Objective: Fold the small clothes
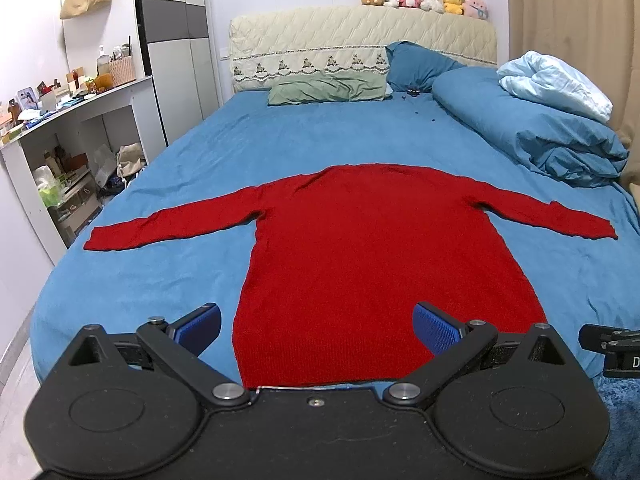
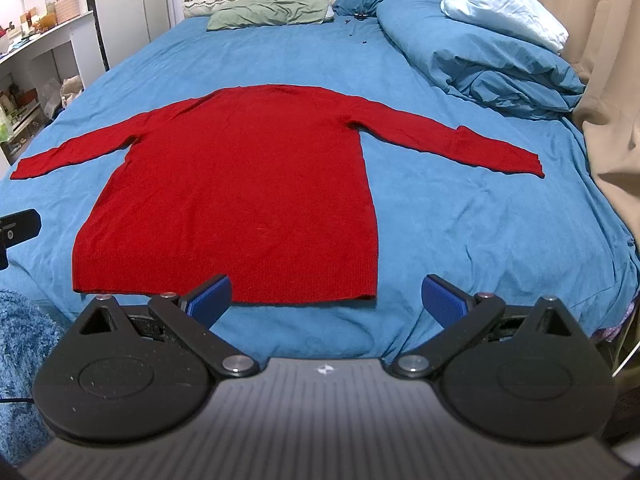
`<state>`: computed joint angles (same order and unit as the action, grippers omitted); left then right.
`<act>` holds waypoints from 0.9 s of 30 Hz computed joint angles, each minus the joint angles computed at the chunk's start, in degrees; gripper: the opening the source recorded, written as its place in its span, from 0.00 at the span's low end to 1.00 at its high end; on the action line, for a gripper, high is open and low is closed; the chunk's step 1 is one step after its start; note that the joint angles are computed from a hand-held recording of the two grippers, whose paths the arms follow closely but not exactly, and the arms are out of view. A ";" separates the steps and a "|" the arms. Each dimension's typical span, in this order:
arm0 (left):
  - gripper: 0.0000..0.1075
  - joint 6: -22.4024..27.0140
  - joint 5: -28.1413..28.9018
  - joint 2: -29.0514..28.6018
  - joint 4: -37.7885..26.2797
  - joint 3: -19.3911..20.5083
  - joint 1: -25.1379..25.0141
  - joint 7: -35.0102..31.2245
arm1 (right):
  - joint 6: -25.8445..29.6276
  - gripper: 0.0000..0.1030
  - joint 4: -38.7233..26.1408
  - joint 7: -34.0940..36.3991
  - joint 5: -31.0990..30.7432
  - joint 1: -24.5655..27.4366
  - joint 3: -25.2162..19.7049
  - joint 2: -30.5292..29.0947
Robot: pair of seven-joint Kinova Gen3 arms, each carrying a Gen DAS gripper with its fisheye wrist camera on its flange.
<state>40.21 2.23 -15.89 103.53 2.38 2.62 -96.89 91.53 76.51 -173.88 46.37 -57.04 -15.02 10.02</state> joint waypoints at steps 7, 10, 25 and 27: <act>0.96 -0.14 -0.17 -0.08 0.08 0.11 0.00 0.31 | 0.32 1.00 -0.29 -0.17 -0.04 -0.17 0.01 0.12; 0.96 -0.23 -0.20 -0.14 0.17 0.03 0.02 0.32 | 0.28 1.00 -0.25 -0.09 -0.07 -0.15 0.06 0.07; 0.96 -0.64 -0.21 -0.57 0.65 0.01 0.01 0.64 | 0.56 1.00 -0.56 0.60 -0.37 0.00 -0.03 -0.03; 0.96 -0.74 -0.36 -0.54 0.69 0.18 -0.08 0.87 | 0.74 1.00 -0.58 0.73 -0.33 -0.06 -0.01 -0.04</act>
